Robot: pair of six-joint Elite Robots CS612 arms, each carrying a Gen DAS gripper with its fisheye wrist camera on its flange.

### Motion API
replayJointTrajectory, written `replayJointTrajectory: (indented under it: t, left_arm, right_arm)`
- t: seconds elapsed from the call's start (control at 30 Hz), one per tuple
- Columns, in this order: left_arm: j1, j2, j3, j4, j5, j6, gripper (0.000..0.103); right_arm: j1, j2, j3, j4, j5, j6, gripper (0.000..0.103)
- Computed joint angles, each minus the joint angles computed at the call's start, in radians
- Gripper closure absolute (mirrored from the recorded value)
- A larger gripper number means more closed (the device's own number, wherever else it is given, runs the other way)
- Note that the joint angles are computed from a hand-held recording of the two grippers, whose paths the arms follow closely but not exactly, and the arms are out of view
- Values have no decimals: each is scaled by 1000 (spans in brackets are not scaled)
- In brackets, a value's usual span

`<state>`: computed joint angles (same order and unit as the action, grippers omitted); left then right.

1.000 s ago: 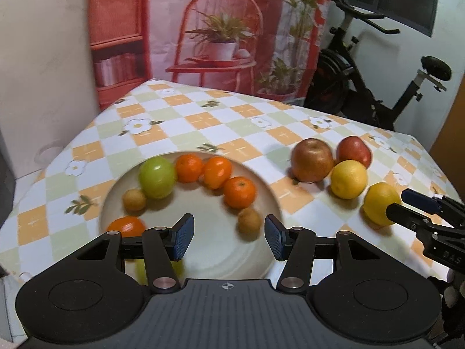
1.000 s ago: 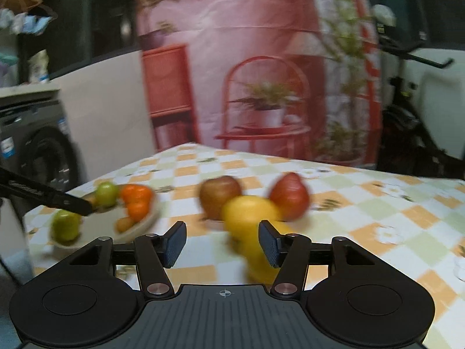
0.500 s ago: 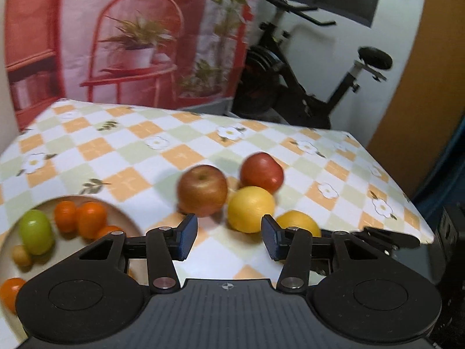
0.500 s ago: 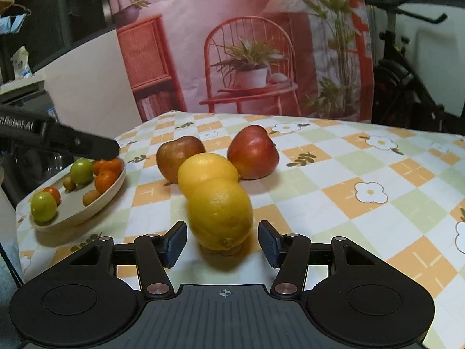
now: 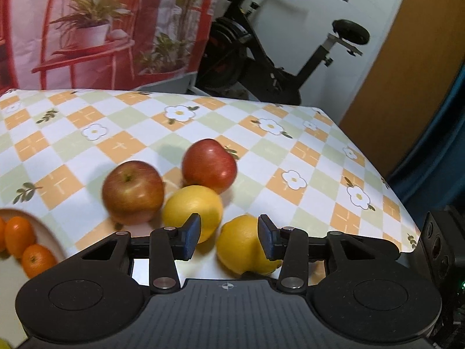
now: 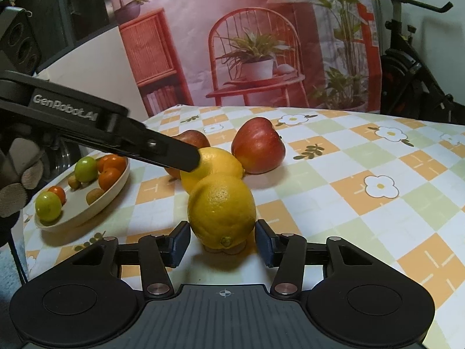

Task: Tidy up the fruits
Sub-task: 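Grasp a yellow lemon with the left tool while the right tool grasps a large yellow citrus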

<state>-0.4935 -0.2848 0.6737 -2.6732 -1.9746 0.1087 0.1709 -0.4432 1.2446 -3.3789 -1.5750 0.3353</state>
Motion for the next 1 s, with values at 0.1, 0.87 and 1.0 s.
replayJointTrajectory:
  t: [0.1,0.87,1.0]
  left_arm:
    - [-1,14,-29,28,-9,-7,57]
    - [3,44,-96,161,-87,45,61]
    - [4,44,-99,174,-93,52,61]
  right_arm:
    - [-3,0,2,-7,10,8,58]
    - [-9,0,-5,27,48,30,54]
    - [-7,1,-9,35,42,22,54]
